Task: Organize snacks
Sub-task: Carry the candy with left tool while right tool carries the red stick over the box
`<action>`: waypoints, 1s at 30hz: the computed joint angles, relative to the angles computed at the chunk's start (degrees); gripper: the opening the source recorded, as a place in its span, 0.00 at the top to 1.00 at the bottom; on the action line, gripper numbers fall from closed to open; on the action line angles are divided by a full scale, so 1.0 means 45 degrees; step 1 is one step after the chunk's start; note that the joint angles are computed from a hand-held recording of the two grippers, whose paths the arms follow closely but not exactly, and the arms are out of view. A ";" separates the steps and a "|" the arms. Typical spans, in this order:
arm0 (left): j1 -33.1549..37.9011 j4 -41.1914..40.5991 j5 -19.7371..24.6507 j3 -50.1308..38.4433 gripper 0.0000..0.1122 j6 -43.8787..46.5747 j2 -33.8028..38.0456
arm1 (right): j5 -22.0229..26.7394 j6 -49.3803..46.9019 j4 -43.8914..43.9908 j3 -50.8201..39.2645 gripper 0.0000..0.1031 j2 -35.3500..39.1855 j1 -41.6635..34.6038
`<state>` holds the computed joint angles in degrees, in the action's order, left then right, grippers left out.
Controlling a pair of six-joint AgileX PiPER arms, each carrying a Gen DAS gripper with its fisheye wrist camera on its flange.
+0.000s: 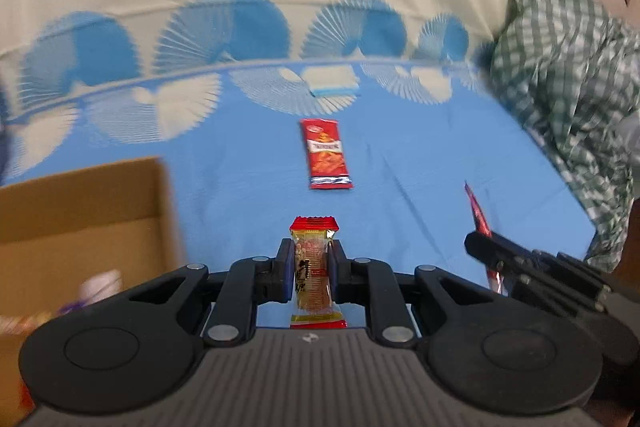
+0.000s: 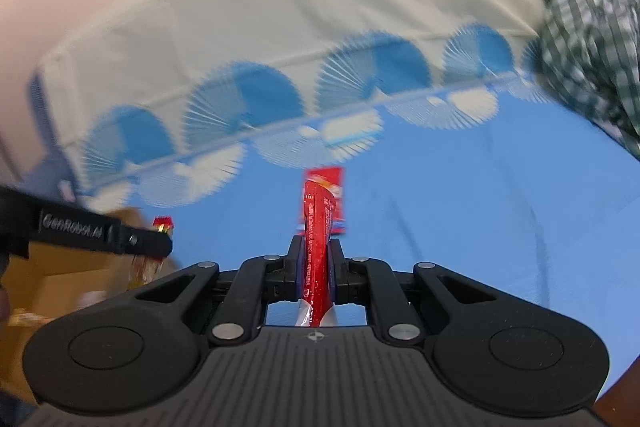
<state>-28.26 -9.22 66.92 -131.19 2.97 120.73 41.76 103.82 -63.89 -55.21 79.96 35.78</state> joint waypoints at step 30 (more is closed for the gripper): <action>0.9548 -0.4014 -0.0213 1.0763 0.84 0.5626 -1.0937 | 0.6172 -0.2064 0.0845 -0.6448 0.89 0.2418 0.8349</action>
<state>14.70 -27.28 65.96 -82.76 28.28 71.52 69.54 94.53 -60.08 -84.23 90.84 73.35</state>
